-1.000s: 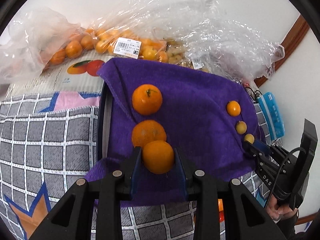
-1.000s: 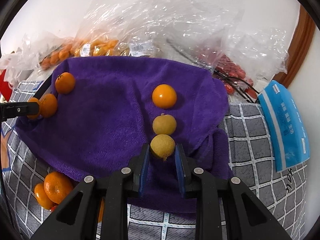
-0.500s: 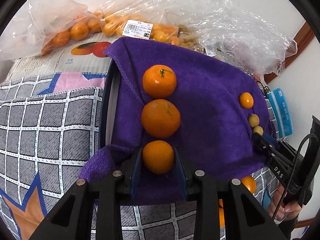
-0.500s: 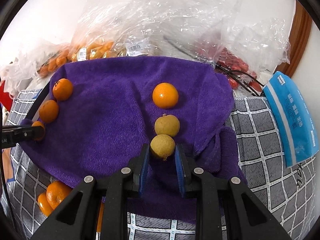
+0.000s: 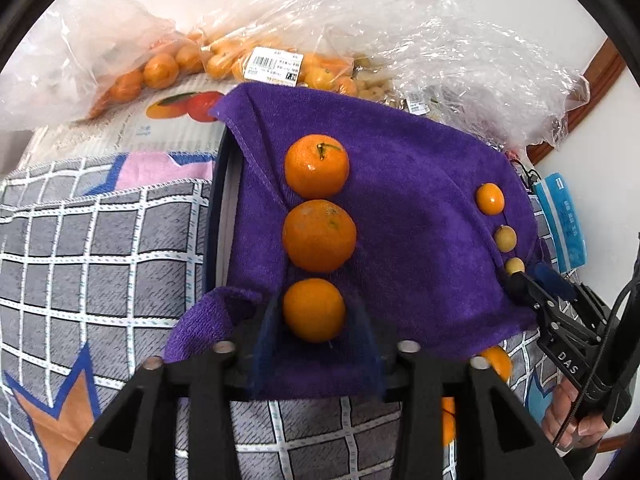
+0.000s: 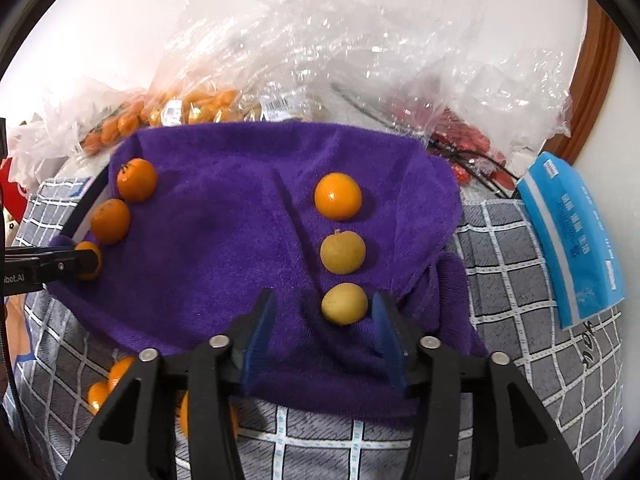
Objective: Organize fruits
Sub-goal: 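Withdraw both open tools from the towel toward the loose fruits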
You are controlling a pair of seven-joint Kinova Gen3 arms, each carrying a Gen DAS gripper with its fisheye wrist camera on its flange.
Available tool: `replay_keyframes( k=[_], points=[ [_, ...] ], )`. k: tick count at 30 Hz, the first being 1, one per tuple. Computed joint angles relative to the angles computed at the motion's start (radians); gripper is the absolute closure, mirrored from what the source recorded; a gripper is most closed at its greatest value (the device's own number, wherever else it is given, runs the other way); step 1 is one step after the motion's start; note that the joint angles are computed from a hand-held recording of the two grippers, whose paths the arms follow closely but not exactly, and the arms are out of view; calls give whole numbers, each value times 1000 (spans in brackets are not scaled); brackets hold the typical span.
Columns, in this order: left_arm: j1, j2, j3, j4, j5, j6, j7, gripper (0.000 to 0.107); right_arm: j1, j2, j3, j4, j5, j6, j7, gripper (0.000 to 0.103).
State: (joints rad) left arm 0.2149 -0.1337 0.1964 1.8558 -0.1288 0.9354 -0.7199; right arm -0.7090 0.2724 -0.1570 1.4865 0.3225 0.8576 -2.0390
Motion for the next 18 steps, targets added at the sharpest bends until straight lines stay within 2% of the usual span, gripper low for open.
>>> replay_keyframes(
  k=[5, 8, 13, 18],
  points=[
    [3, -47, 41, -8, -58, 24, 61, 55, -19, -50, 4, 23, 38, -1, -84, 43],
    [1, -77, 71, -14, -88, 47, 96, 55, -29, -81, -4, 35, 74, 8, -137, 43],
    [-2, -127, 128, -20, -145, 83, 161, 55, -62, -135, -33, 64, 200, 44, -245, 43],
    [-20, -168, 202, -37, -199, 125, 223, 55, -27, -191, -75, 79, 163, 55, -245, 43]
  ],
)
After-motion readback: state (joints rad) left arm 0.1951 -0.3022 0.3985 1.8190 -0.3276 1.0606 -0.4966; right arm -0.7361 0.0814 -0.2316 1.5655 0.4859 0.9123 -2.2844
